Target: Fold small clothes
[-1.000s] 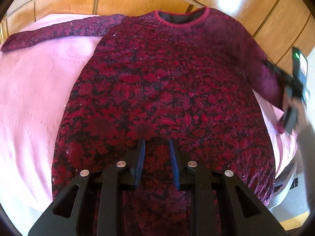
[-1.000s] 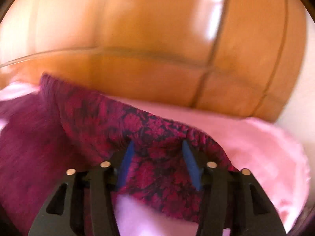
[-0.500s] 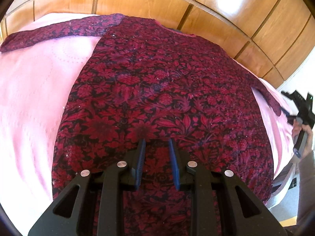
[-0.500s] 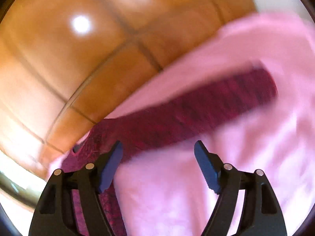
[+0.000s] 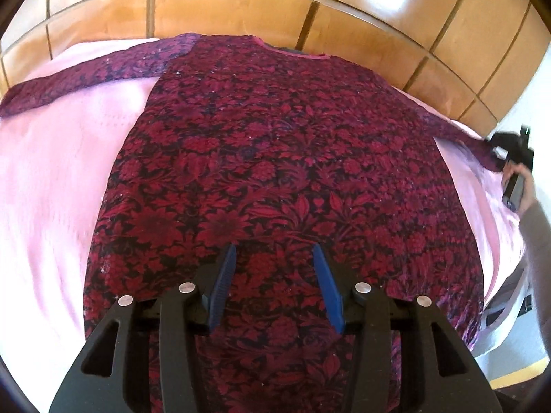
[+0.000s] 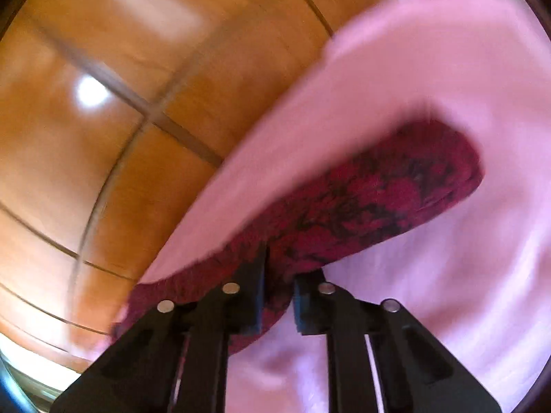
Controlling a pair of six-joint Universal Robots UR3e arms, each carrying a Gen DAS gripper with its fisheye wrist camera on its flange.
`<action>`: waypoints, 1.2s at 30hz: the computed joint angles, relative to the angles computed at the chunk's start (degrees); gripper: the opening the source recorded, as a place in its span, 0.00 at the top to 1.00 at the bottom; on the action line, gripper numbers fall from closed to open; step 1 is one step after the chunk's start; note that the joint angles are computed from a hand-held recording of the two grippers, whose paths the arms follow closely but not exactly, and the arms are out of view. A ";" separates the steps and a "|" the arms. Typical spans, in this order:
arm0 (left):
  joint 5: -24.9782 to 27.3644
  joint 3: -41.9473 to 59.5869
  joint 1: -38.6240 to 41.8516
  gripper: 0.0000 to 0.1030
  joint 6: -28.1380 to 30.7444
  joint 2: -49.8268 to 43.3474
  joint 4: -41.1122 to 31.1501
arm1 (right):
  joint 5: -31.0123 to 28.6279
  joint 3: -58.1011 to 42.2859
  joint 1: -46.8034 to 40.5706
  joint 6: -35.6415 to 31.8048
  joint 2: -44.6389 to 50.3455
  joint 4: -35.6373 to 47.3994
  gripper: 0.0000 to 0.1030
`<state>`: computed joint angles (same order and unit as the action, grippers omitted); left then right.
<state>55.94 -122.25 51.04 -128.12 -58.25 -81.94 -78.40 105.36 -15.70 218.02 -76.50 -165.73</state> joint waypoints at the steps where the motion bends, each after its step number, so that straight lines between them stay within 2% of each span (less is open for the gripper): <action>1: 0.07 0.00 -0.15 0.55 0.05 -0.15 -0.11 | -7.67 -5.03 2.74 -3.53 1.10 4.58 0.90; 3: 0.27 -0.31 -0.28 0.55 0.17 -0.22 0.46 | -15.72 -12.39 6.00 -7.66 5.36 11.63 0.90; 5: 0.31 -0.30 0.42 0.55 0.90 0.13 0.03 | -18.01 -19.49 7.26 -10.17 10.08 19.48 0.89; 6: 0.13 -0.05 0.97 0.55 1.32 0.22 -0.46 | -17.74 -20.19 7.34 -10.37 10.77 20.27 0.84; 7: -0.19 0.19 1.99 0.55 2.09 0.55 -1.25 | -16.67 -18.49 7.04 -9.80 10.32 18.79 0.81; 8: -0.59 0.43 3.80 0.55 3.10 1.48 -2.60 | -15.39 -15.89 6.74 -9.02 9.05 16.94 0.71; 9: -1.02 0.77 5.59 0.55 4.36 1.98 -4.05 | -14.85 -14.15 7.13 -8.18 8.08 15.86 0.57; 11: -2.14 1.75 10.23 0.55 7.01 3.22 -7.04 | -13.50 -8.98 8.09 -7.65 3.94 13.72 0.49; 12: -2.46 1.87 12.09 0.55 7.77 3.84 -7.53 | -12.18 -7.69 8.71 -8.21 3.04 12.17 0.49; 14: -2.71 2.31 15.84 0.55 8.77 3.91 -7.70 | -6.28 -1.20 9.59 -9.12 -2.44 10.27 0.49; 15: -2.77 2.56 17.37 0.52 9.27 3.59 -7.85 | -0.45 2.31 10.22 -10.75 -5.23 10.01 0.49; 17: -2.59 2.13 21.09 0.40 9.97 3.88 -7.45 | 6.29 6.33 12.37 -12.21 -7.40 9.13 0.49; 18: -2.66 1.95 22.71 0.39 10.83 3.81 -7.71 | 10.93 9.35 14.10 -12.49 -8.80 8.68 0.50; 22: -0.21 1.73 26.42 0.39 14.96 2.21 -10.37 | 21.36 17.95 20.30 -10.10 -10.58 4.03 0.54; 23: 0.32 2.14 27.63 0.39 17.16 1.33 -13.25 | 22.45 19.00 22.02 -9.28 -10.38 3.34 0.55; 25: 0.39 1.98 29.62 0.48 21.02 2.00 -18.04 | 21.19 19.91 26.48 -8.00 -9.88 2.18 0.56; 27: 0.10 0.90 31.32 0.76 25.39 4.15 -21.70 | 17.64 19.47 30.14 -7.70 -10.13 3.14 0.77; 29: -0.72 0.97 33.08 0.83 28.84 7.09 -25.99 | 12.87 17.47 32.63 -8.58 -11.75 7.29 0.85; 31: -1.52 3.84 35.77 0.84 33.53 7.68 -33.79 | 6.91 12.22 35.12 -11.52 -13.63 13.35 0.86; 34: -0.60 5.22 39.87 0.84 40.85 10.66 -41.20 | -0.48 7.24 38.82 -15.49 -16.27 19.16 0.87; 36: 1.42 3.25 40.59 0.84 41.67 12.49 -40.49 | -3.54 6.07 40.00 -17.10 -16.52 23.04 0.87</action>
